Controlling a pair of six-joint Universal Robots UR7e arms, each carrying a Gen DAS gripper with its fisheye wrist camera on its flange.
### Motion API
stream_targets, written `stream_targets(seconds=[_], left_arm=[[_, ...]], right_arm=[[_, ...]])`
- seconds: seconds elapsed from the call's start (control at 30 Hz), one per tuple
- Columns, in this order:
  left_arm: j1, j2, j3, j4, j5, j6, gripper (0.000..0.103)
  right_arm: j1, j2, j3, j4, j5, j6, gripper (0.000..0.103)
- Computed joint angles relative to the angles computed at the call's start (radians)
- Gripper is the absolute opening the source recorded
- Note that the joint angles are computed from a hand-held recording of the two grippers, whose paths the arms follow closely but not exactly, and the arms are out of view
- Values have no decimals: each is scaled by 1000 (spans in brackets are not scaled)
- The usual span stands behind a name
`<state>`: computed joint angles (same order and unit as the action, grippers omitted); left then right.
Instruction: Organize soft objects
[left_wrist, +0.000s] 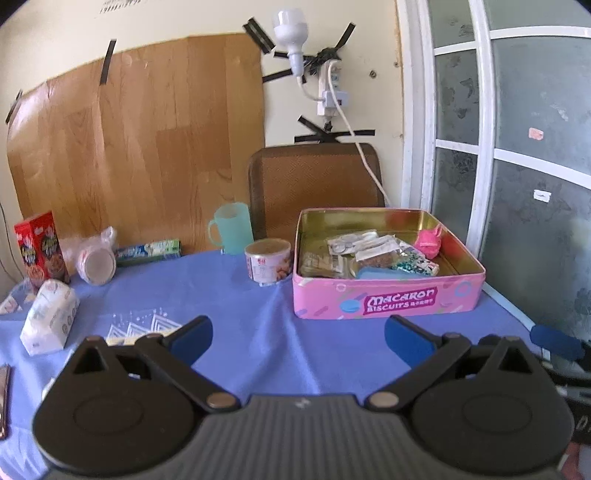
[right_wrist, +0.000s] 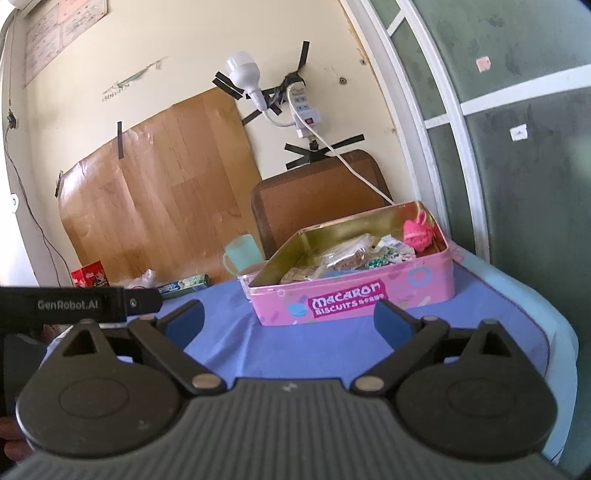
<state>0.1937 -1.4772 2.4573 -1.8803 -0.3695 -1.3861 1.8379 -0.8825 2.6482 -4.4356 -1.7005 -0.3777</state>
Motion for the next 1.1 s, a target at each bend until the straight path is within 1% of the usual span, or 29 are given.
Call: stream_targets(seconds=[0.1,0.23,0.43,0.5,0.63,0.7,0.77,0.9,0.97,1.1], left_arm=[[2,-9,-1,43,-19,-56,103],[0,-26,-2,124,-31,-126,103],[-14,-65,7,224,-35,-200,103],[-27,-74,9,285,-37,-248,103],[-36,-94,15,346,-56,-294,103],[-38,-84,-1,427,-63,-358,103],[-44,-84,-3,471,-62,-392,103],[-46,-99,2,482,-68,-400,103],[-46,-97,-1,499,-68,-418,103],[-37,-103,2,477,-72,-402,103]], right_arm=[[5,20,6,-33,6,-14,102],[17,21,2,-28,-1,-6,103],[64,45,-23,-4,-47,23,103],[86,71,-32,-22,-69,27,103],[114,126,-48,-57,-98,70,103],[128,135,-56,-41,-115,78,103],[137,146,-60,-44,-121,70,103],[146,154,-67,-57,-130,63,103],[151,165,-70,-89,-141,58,103],[156,185,-77,-164,-162,60,103]])
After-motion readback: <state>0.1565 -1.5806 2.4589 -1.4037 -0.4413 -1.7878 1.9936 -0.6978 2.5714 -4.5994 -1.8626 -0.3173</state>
